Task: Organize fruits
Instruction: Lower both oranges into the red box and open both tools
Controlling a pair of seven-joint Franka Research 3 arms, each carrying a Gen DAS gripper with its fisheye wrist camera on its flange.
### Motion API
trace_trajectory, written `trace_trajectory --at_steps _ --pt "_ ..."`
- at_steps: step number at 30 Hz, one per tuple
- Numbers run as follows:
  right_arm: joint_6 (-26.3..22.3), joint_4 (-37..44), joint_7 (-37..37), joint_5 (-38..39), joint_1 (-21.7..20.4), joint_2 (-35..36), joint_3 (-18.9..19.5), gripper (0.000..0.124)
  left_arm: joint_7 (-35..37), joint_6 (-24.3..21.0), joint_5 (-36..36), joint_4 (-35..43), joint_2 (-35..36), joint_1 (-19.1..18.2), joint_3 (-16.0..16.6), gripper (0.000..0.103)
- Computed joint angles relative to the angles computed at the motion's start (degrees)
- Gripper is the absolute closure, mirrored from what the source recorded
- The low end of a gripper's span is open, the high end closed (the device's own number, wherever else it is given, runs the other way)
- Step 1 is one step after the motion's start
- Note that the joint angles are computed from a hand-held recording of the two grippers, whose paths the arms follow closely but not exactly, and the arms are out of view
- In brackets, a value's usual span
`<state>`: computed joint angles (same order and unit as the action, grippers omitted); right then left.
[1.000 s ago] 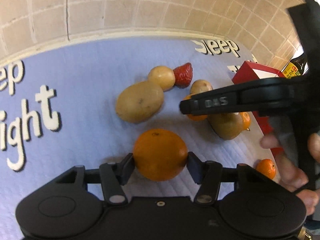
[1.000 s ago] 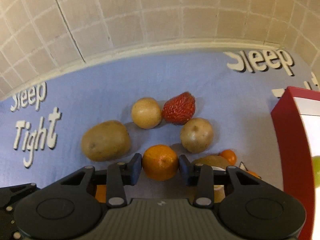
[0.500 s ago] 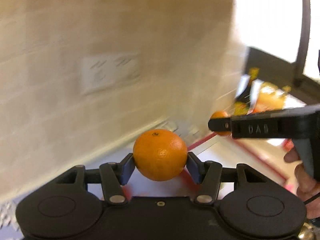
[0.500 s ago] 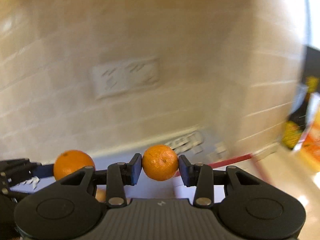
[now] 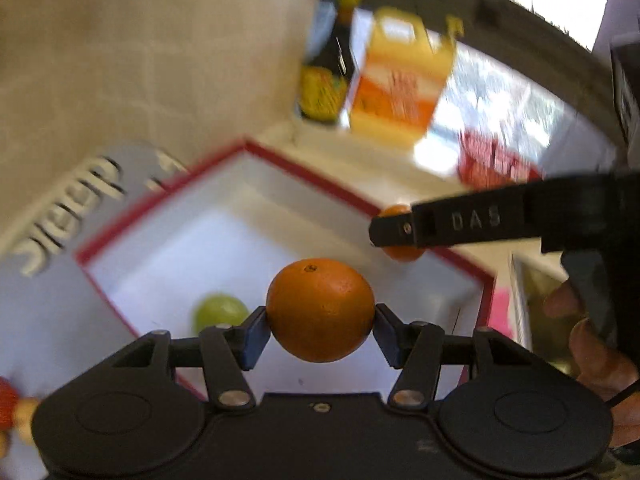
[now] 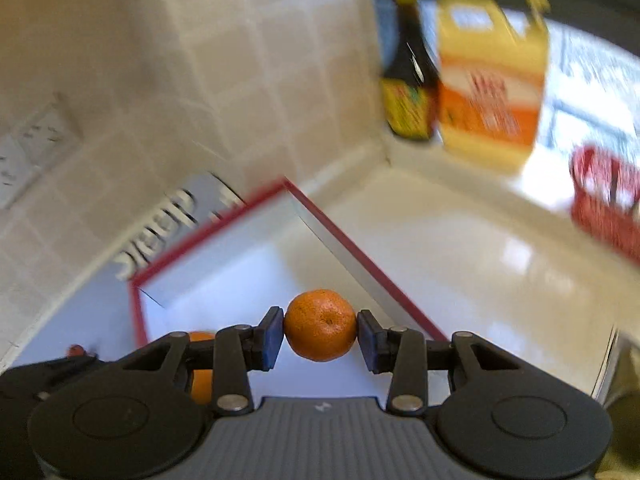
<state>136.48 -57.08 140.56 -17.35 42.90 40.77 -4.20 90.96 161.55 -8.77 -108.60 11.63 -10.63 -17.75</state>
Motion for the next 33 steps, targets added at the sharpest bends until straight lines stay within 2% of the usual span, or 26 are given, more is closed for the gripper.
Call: trace_trajectory --at_steps 2,7,11,22,25,29,33 --pt "1.4 -4.1 1.0 1.2 -0.7 -1.1 0.6 0.082 -0.2 -0.9 1.3 0.7 2.0 -0.5 0.2 0.036" --pt "2.4 -5.9 0.4 3.8 -1.9 -0.2 1.7 0.082 -0.2 -3.1 2.2 3.9 6.0 -0.1 -0.1 0.036" --pt "-0.6 -1.7 0.2 3.9 -1.4 2.8 0.9 0.082 -0.3 -3.5 3.4 3.8 6.6 0.2 -0.3 0.036" --pt "-4.0 2.3 0.1 4.7 -1.4 5.5 0.7 0.08 1.9 -2.5 2.0 3.6 7.5 1.8 -2.0 0.034" --pt "-3.3 0.9 0.3 4.9 -1.4 4.1 0.7 0.074 6.7 1.3 -3.4 0.4 5.2 4.8 -4.8 0.026" --pt "-2.0 -1.0 2.0 2.9 -0.5 1.4 -0.3 0.074 17.2 6.7 -16.3 -5.9 -1.0 10.1 -9.1 0.025" --pt "0.5 -3.2 3.5 0.5 0.5 -1.8 -0.5 0.071 22.0 12.1 -26.9 -14.3 -10.7 10.0 -8.3 0.024"
